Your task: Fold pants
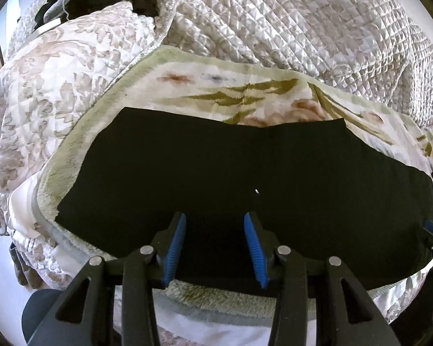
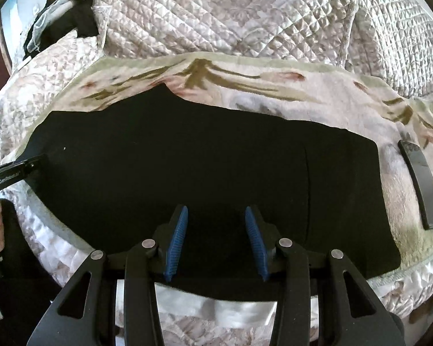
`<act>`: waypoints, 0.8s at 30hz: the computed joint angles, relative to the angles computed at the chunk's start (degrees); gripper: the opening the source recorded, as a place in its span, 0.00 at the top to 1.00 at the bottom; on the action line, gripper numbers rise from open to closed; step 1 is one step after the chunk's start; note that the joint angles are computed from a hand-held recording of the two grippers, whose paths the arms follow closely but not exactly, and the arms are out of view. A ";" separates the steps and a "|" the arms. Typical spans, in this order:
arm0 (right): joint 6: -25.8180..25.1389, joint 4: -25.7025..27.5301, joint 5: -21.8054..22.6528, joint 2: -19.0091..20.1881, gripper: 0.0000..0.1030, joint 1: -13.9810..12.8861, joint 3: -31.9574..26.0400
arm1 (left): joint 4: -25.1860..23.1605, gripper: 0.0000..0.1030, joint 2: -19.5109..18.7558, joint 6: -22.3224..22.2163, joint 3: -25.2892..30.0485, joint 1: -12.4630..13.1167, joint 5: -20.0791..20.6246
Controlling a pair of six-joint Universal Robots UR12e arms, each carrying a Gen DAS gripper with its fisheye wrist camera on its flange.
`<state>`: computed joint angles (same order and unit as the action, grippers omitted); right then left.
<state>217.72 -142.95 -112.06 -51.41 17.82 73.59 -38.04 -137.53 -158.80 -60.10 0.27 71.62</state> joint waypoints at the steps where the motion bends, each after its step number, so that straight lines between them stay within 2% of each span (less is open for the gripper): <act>1: 0.30 -0.17 0.35 -0.10 0.59 0.00 0.15 | -0.04 0.56 0.05 -0.02 -0.05 0.06 0.07; 7: 1.44 -0.97 1.67 -0.21 0.59 0.03 0.44 | -0.38 0.56 -0.09 -0.36 0.22 0.33 0.28; 16: 0.47 -2.11 2.94 0.13 0.59 -0.04 -0.15 | 0.22 0.56 -0.40 -1.41 0.89 0.58 0.50; 20: -0.05 -2.18 3.61 0.42 0.54 -0.22 -0.74 | 0.16 0.56 -1.11 -2.00 2.21 0.80 0.97; 24: -1.38 -2.06 4.18 1.21 0.54 -0.29 -2.31 | 0.24 0.52 -2.13 -2.78 3.99 1.17 1.55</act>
